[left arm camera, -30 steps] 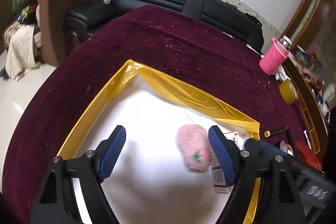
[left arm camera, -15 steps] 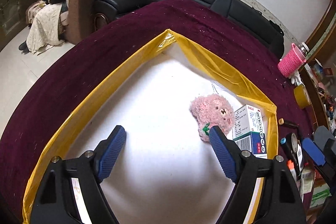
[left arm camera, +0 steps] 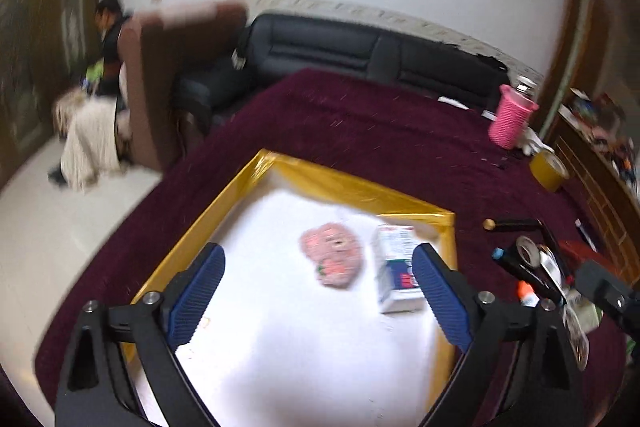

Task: Organize objects
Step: 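Drop the plush toy into the yellow box with the left tool while the right tool releases the medicine box, then move the left tool back over the table toward the white glue bottle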

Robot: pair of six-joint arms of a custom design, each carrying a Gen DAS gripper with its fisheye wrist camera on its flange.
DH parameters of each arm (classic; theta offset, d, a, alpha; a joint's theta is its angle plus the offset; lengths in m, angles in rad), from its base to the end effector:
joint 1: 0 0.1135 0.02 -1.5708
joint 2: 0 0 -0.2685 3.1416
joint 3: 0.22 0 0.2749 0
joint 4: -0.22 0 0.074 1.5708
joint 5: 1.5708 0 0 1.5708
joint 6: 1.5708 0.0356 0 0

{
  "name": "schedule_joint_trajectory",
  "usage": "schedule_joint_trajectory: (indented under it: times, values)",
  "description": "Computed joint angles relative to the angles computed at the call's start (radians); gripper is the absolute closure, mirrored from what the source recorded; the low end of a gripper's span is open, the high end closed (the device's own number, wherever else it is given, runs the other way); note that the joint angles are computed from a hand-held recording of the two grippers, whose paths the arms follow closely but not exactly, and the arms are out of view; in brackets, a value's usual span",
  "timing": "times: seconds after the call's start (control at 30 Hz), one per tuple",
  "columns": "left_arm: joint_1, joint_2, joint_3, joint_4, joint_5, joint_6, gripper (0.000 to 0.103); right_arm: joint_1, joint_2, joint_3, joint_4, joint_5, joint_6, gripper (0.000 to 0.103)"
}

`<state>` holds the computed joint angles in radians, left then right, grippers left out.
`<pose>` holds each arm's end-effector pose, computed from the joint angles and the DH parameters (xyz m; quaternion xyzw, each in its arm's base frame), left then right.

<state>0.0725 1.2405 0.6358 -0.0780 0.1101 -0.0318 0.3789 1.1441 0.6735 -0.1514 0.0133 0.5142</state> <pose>0.2722 0.0158 0.1953 -0.0234 0.9017 -0.0409 0.4299 0.2457 0.0973 0.2259 0.0632 0.8873 0.1919 0.4146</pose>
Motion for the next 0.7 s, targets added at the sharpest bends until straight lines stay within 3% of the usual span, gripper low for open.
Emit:
schedule_joint_trajectory:
  times: [0.07,0.17,0.33,0.7]
  values:
    - [-0.076,-0.083,-0.034,-0.012,-0.066,0.016,0.005,-0.011,-0.064,-0.029,-0.023,0.023,-0.016,0.015]
    - [-0.137,-0.133,-0.038,-0.050,-0.088,0.030,0.003,-0.040,-0.145,-0.069,-0.051,0.037,-0.035,0.015]
    - [-0.239,-0.141,-0.019,-0.097,-0.136,-0.011,0.003,-0.136,-0.302,-0.148,-0.109,0.024,-0.081,0.014]
    - [-0.451,-0.090,0.003,-0.109,-0.315,-0.062,0.003,-0.475,-0.463,-0.246,-0.159,-0.203,-0.164,0.013]
